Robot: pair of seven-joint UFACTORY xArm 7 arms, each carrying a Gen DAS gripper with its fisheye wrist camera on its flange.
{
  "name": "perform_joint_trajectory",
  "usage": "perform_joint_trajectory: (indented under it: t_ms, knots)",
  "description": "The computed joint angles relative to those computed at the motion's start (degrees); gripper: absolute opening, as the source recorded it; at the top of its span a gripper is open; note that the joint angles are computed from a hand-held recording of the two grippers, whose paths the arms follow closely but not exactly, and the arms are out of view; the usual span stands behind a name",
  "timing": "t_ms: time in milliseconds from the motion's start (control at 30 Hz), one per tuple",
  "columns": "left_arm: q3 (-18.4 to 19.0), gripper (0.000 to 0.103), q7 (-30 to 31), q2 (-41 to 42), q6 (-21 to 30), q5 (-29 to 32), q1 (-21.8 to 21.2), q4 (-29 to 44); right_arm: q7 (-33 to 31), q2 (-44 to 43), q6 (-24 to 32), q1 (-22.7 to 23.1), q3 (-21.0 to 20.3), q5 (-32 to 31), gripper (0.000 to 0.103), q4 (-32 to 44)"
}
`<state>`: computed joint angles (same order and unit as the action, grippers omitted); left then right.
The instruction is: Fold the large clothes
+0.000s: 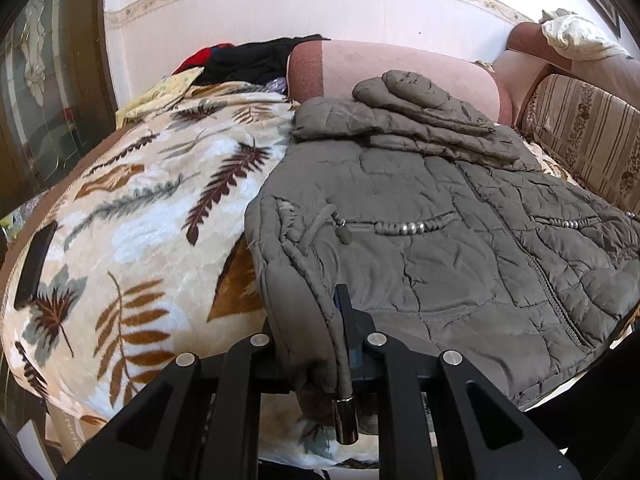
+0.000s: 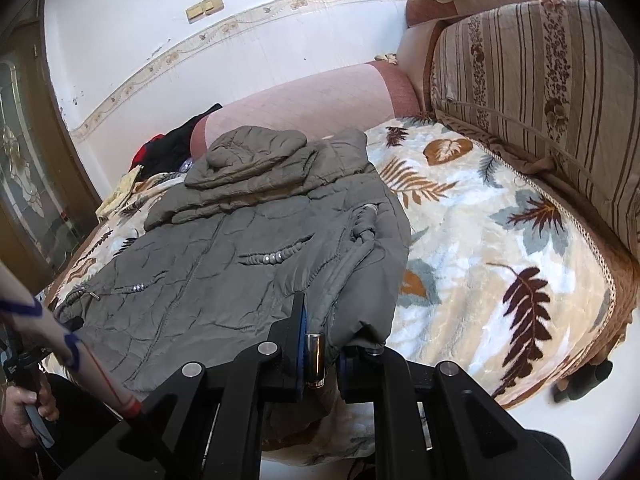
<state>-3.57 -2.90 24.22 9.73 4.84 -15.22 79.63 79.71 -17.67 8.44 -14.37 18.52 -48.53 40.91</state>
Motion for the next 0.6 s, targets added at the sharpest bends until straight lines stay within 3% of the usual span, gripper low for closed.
perform_joint_trajectory:
  t_ms: [333, 600]
  knots:
    - [-5.3, 0.015, 7.7, 1.0, 3.0, -5.7, 4.3, 8.1, -6.7, -0.3, 1.1, 1.3, -2.4, 2.5, 0.011, 4.5]
    - [-5.7, 0.015, 11.7, 5.8, 8.4, -8.8, 3.8, 21.1, -12.0, 3.1, 2.1, 1.8, -4.6, 4.0, 0.011, 12.1]
